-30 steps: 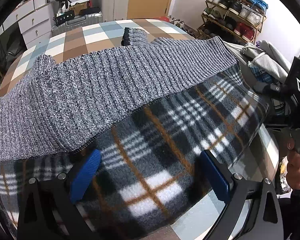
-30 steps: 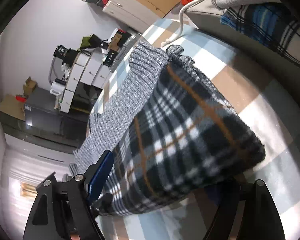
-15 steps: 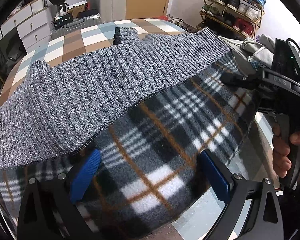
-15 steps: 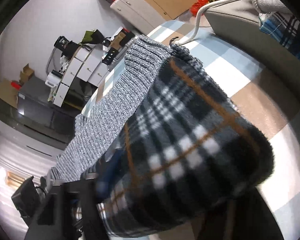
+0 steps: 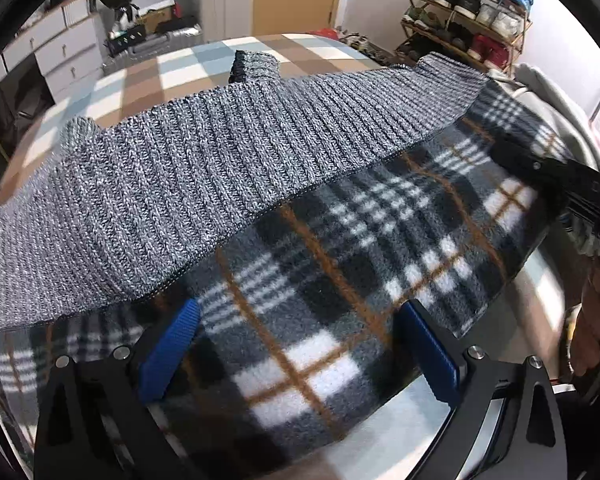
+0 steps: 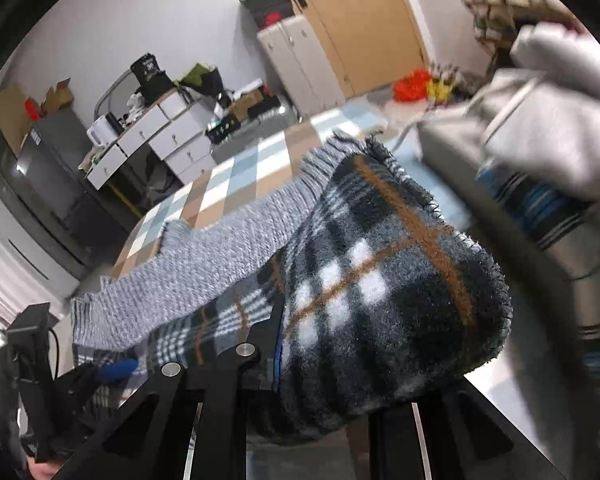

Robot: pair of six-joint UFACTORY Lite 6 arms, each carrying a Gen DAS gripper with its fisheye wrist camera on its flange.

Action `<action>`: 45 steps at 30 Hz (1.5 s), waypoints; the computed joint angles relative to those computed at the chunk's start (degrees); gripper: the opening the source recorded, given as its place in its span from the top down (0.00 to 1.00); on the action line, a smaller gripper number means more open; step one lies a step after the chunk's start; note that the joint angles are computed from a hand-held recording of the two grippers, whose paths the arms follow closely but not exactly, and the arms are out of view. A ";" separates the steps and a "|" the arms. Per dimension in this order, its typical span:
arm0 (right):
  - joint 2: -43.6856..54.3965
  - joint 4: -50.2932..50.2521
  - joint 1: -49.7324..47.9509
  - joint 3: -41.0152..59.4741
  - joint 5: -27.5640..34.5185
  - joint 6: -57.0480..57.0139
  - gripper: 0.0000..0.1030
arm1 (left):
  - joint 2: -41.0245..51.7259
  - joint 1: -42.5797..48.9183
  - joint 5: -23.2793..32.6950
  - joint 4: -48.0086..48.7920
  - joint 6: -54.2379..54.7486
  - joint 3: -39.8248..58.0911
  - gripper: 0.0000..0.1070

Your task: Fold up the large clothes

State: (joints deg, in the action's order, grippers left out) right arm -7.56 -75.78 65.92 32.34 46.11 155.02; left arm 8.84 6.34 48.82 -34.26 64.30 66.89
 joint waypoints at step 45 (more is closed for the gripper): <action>18.00 19.10 23.83 25.85 37.30 -36.22 0.85 | 10.91 0.90 26.59 -9.76 -9.53 17.52 0.09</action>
